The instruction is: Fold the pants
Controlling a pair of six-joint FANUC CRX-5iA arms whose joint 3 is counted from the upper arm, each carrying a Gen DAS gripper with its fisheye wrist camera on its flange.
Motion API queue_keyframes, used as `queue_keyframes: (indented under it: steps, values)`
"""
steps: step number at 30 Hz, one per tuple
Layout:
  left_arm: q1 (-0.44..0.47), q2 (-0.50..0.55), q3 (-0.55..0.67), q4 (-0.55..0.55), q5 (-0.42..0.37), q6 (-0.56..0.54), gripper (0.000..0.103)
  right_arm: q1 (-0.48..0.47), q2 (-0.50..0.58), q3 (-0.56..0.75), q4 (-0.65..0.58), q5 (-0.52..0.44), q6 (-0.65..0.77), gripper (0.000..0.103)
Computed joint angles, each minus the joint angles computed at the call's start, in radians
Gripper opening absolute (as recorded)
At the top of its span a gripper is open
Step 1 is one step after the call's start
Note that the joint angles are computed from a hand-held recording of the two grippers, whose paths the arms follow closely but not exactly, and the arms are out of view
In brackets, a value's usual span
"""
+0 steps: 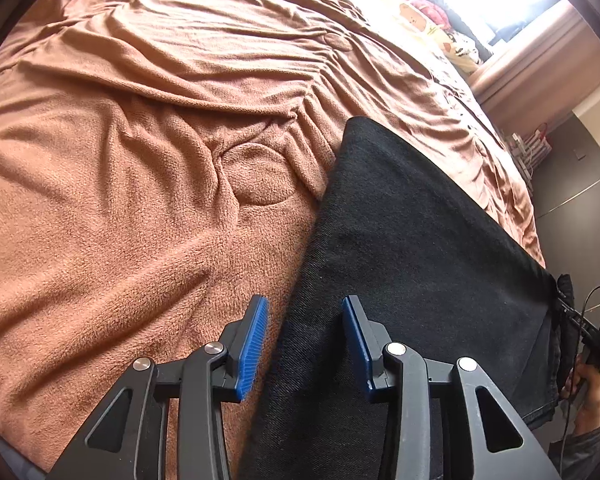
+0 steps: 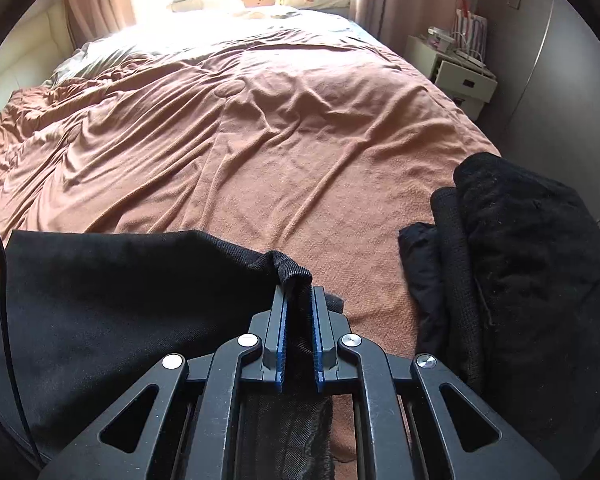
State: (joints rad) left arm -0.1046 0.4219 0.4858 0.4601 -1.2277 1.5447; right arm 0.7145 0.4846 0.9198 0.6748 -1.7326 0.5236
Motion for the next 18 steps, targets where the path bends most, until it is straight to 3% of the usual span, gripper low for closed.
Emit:
queue_keyframes:
  steps: [6,10,14,18]
  values:
    - [-0.004,0.024,0.010,0.012,-0.020,0.004,0.030,-0.023,-0.016,-0.038,-0.072,0.015,-0.031,0.009]
    - [-0.012,0.023,0.027,-0.015,-0.025,-0.002,0.029,-0.002,-0.059,-0.071,-0.060,0.032,-0.073,0.029]
    - [-0.009,0.023,0.027,-0.012,-0.028,0.005,0.029,0.032,-0.100,-0.108,-0.049,0.027,-0.093,0.038]
    - [-0.009,0.021,0.030,-0.016,-0.035,0.002,0.029,0.074,-0.155,-0.183,-0.030,0.039,-0.168,0.076]
